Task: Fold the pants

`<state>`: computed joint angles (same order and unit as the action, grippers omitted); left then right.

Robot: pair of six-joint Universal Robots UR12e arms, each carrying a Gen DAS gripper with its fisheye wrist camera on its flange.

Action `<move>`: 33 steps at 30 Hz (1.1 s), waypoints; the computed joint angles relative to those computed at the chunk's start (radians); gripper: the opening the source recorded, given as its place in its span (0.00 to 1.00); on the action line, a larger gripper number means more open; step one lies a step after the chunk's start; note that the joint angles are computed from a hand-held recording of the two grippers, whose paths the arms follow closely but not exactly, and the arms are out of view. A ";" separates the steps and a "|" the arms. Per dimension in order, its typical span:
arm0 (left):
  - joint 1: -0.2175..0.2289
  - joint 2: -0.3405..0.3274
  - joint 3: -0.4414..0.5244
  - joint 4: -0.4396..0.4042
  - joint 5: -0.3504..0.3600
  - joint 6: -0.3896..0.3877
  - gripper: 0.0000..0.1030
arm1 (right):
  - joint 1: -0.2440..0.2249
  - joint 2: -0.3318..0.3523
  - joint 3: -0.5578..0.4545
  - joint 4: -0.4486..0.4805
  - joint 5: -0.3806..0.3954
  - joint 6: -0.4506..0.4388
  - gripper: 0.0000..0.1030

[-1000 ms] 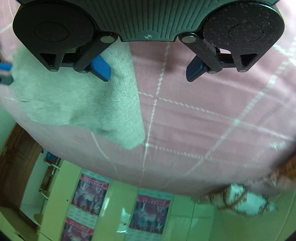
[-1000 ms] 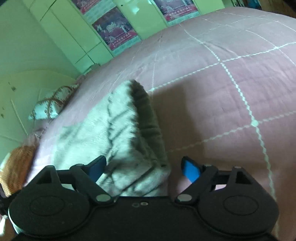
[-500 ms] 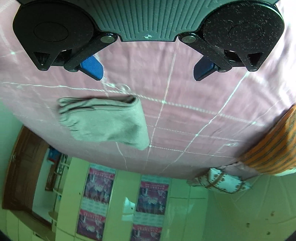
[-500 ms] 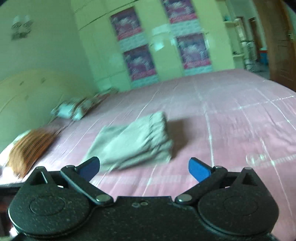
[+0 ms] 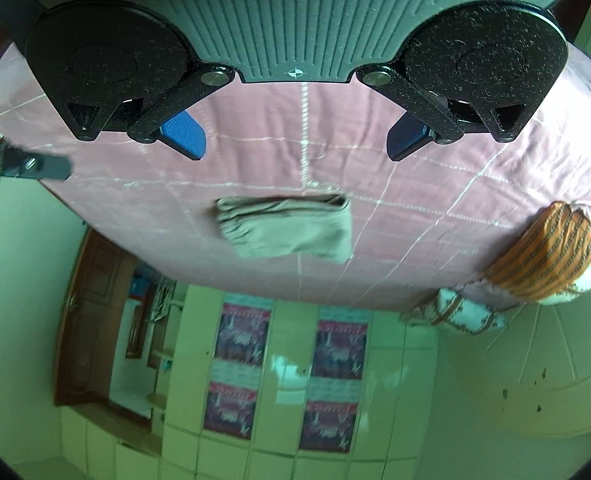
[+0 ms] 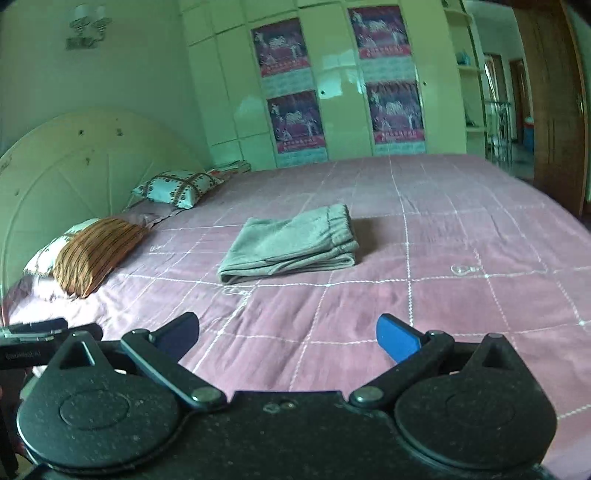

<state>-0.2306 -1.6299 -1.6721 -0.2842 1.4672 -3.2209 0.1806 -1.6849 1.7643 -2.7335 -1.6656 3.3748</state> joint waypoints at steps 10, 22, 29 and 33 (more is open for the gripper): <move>-0.040 0.065 -0.016 0.046 0.065 0.035 1.00 | 0.041 -0.048 0.001 -0.054 -0.096 -0.074 0.94; -0.029 0.070 -0.015 0.068 0.051 0.004 1.00 | 0.035 -0.050 0.000 -0.062 -0.082 -0.054 0.94; -0.038 0.068 -0.017 0.072 0.053 0.006 1.00 | 0.042 -0.051 0.004 -0.074 -0.097 -0.049 0.94; -0.047 0.072 -0.020 0.072 0.058 0.014 1.00 | 0.040 -0.058 0.011 -0.088 -0.105 -0.041 0.94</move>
